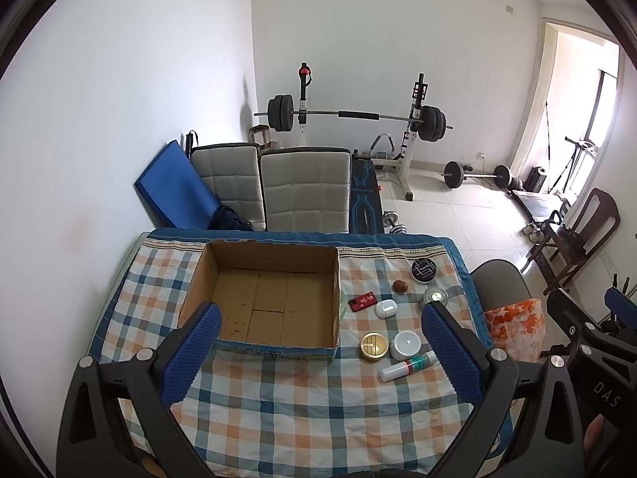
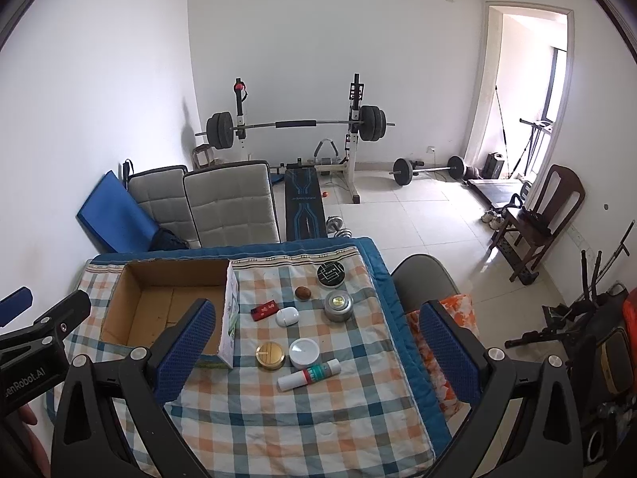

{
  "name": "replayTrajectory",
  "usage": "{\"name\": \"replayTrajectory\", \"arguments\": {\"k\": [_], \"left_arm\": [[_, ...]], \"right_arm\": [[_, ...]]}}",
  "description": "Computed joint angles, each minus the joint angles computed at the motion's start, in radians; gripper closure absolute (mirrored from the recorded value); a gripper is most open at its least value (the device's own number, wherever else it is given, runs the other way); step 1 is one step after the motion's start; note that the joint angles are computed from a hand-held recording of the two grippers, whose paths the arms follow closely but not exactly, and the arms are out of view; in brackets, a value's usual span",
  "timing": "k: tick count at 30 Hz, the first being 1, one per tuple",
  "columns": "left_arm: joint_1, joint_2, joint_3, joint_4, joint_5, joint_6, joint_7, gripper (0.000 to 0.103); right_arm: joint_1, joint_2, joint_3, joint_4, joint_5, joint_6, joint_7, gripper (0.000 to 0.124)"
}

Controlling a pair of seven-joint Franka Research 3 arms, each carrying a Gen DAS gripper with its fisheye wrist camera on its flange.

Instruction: Organize rigid objects

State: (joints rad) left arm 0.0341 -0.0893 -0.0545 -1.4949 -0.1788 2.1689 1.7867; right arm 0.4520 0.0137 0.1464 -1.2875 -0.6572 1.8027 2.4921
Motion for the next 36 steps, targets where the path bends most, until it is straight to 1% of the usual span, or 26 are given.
{"name": "replayTrajectory", "arguments": {"k": [23, 28, 29, 30, 33, 36], "left_arm": [[-0.001, 0.001, -0.002, 0.005, 0.006, -0.004, -0.006, 0.0], [0.0, 0.006, -0.002, 0.017, 0.003, -0.016, -0.003, 0.0], [0.0, 0.007, -0.002, 0.023, 0.001, -0.025, -0.004, 0.0], [-0.004, 0.035, -0.007, 0.063, 0.006, -0.034, -0.015, 0.0], [-0.001, 0.073, -0.013, 0.115, -0.006, -0.055, -0.004, 0.0], [0.005, 0.138, -0.025, 0.19, -0.009, -0.075, 0.007, 0.0]], "right_arm": [[0.007, 0.011, -0.006, 0.016, -0.004, -0.011, 0.0, 0.021], [0.011, 0.015, -0.005, 0.023, -0.016, -0.02, 0.01, 0.021], [0.012, 0.013, -0.005, 0.02, -0.016, -0.019, 0.011, 0.021], [0.013, 0.014, -0.005, 0.021, -0.018, -0.02, 0.012, 0.021], [0.017, 0.014, -0.003, 0.019, -0.029, -0.029, 0.033, 0.021], [0.016, 0.013, -0.005, 0.013, -0.028, -0.043, 0.067, 0.021]]}}
